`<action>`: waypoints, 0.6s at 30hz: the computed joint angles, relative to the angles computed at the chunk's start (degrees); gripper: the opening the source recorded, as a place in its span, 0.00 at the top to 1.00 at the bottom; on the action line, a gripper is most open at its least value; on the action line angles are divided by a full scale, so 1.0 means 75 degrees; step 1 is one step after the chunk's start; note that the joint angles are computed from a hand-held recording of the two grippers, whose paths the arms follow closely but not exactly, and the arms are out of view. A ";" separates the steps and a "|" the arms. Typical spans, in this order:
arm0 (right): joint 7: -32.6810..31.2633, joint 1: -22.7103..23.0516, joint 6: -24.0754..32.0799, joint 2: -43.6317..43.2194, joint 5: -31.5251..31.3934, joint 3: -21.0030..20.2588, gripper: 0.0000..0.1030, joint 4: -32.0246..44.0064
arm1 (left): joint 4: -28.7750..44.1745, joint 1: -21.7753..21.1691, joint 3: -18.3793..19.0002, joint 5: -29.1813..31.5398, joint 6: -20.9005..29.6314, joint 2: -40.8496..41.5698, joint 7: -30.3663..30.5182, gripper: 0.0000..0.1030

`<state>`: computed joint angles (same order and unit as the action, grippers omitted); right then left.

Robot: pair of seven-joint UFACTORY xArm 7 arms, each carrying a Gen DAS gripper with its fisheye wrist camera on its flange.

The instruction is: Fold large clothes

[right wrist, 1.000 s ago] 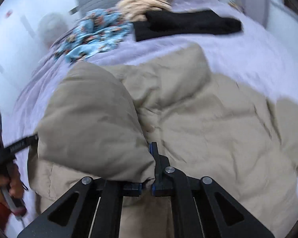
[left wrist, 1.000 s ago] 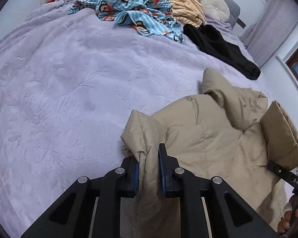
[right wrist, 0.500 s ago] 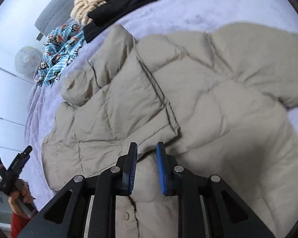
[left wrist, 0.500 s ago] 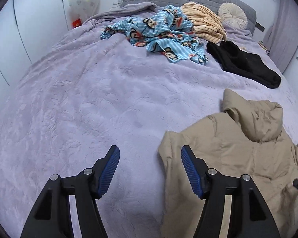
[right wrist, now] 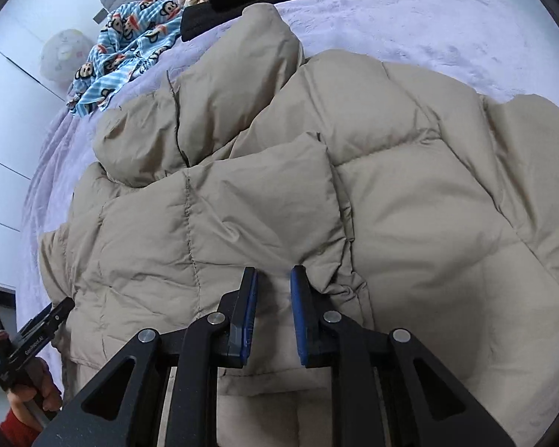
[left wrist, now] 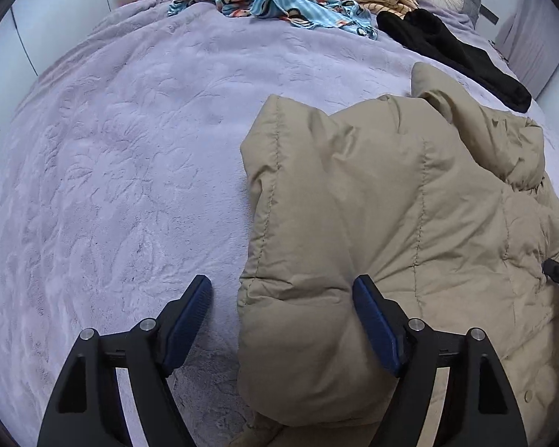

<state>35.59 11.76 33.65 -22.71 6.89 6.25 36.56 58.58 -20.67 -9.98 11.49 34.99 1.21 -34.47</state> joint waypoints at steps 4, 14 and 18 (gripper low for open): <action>0.0362 -0.0050 0.0525 -0.0789 -0.0214 0.0187 0.78 -0.0147 | 0.0099 -0.0059 -0.0055 0.0290 0.0319 -0.0150 -0.0166 0.23; 0.1353 0.0252 0.1699 -0.2553 0.0120 0.0391 0.49 -0.0810 | 0.0048 -0.0346 -0.0400 -0.0096 0.0964 -0.0933 0.0277 0.23; 0.1736 0.0292 0.2076 -0.3048 0.0135 0.0503 0.43 -0.0948 | 0.0027 -0.0507 -0.0520 -0.0460 0.1105 -0.1112 0.0583 0.23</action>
<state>48.61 13.96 49.22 -45.57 7.90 10.02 29.44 58.78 -24.47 -13.88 8.04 43.28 -7.13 -30.10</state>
